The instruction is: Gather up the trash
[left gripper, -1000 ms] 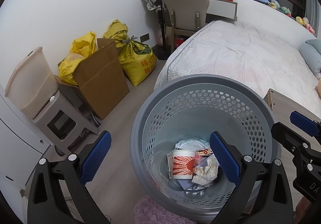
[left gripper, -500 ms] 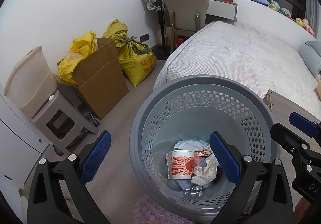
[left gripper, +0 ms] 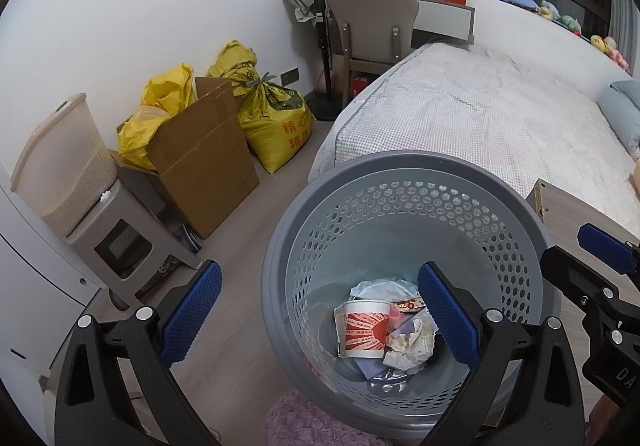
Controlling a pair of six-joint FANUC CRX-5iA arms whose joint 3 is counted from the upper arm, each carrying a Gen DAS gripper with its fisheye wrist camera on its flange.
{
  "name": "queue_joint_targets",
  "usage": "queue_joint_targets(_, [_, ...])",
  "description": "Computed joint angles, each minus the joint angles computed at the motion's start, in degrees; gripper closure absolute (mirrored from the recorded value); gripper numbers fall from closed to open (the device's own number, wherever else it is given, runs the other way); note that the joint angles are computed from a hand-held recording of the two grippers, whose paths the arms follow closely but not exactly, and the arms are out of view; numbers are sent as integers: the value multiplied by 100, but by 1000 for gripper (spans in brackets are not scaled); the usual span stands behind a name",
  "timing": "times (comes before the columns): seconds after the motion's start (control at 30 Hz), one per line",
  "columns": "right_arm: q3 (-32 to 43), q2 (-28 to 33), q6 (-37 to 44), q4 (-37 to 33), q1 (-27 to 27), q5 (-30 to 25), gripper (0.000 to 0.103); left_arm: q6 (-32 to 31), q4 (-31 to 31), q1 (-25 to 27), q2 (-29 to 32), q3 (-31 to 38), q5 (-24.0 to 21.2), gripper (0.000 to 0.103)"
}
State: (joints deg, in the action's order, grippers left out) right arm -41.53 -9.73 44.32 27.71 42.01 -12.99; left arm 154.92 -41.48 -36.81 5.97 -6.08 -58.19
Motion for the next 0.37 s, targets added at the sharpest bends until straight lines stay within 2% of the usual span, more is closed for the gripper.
queue_joint_targets(0.37, [-12,-5,-45,43,2,6,41,6,18,-9,-5,-7,-12,6])
